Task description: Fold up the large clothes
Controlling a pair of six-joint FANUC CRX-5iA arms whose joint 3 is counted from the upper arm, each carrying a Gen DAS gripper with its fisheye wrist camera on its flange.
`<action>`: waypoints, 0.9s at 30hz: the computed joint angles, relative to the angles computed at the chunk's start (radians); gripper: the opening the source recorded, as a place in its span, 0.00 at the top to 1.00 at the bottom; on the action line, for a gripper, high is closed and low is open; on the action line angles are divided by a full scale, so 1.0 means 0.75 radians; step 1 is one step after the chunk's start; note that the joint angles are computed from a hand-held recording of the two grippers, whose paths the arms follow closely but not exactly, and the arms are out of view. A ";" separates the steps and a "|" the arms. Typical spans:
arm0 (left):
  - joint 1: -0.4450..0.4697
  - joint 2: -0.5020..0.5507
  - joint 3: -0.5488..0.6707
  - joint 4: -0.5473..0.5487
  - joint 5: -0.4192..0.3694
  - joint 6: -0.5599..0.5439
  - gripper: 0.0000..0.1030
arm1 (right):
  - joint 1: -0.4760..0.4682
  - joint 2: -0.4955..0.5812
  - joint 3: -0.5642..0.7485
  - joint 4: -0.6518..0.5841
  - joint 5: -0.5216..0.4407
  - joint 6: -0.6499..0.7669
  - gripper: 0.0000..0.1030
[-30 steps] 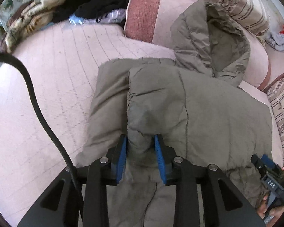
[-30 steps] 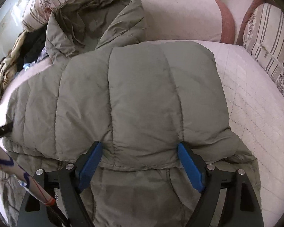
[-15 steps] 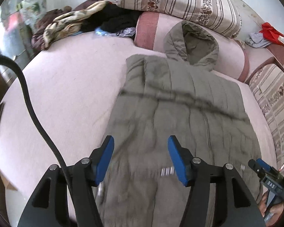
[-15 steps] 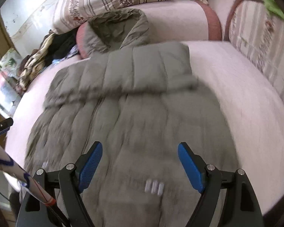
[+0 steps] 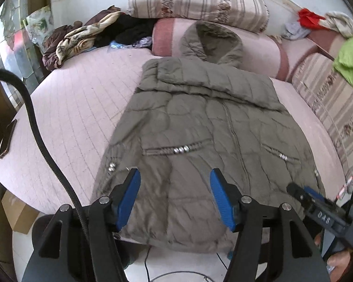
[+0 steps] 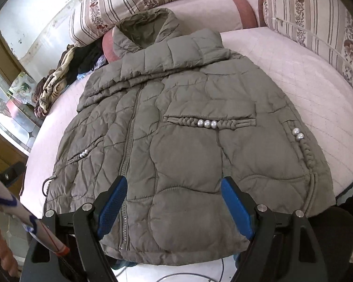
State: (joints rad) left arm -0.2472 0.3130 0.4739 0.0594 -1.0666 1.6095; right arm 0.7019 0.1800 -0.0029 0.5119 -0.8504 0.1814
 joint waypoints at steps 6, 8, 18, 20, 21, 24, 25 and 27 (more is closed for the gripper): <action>-0.028 0.004 0.008 -0.019 -0.033 0.003 0.41 | 0.010 -0.006 -0.016 0.044 -0.026 -0.015 0.17; -0.033 0.008 0.014 -0.016 -0.036 -0.003 0.41 | 0.009 -0.010 -0.023 0.042 -0.024 -0.023 0.17; -0.051 0.015 0.022 -0.023 -0.030 -0.019 0.41 | -0.001 -0.007 -0.025 0.010 -0.041 -0.024 0.17; -0.052 0.019 0.024 -0.025 -0.031 -0.020 0.41 | -0.003 0.001 -0.016 0.003 -0.044 -0.017 0.17; -0.052 0.023 0.028 -0.025 -0.034 -0.021 0.41 | -0.004 0.005 -0.010 -0.001 -0.047 -0.012 0.17; -0.050 0.033 0.035 -0.021 -0.044 -0.020 0.41 | -0.005 0.018 0.004 -0.015 -0.056 0.002 0.17; -0.048 0.039 0.040 -0.018 -0.050 -0.020 0.41 | -0.007 0.023 0.011 -0.022 -0.060 0.008 0.17; -0.043 0.045 0.043 -0.008 -0.053 -0.022 0.41 | -0.011 0.030 0.019 -0.035 -0.066 0.019 0.17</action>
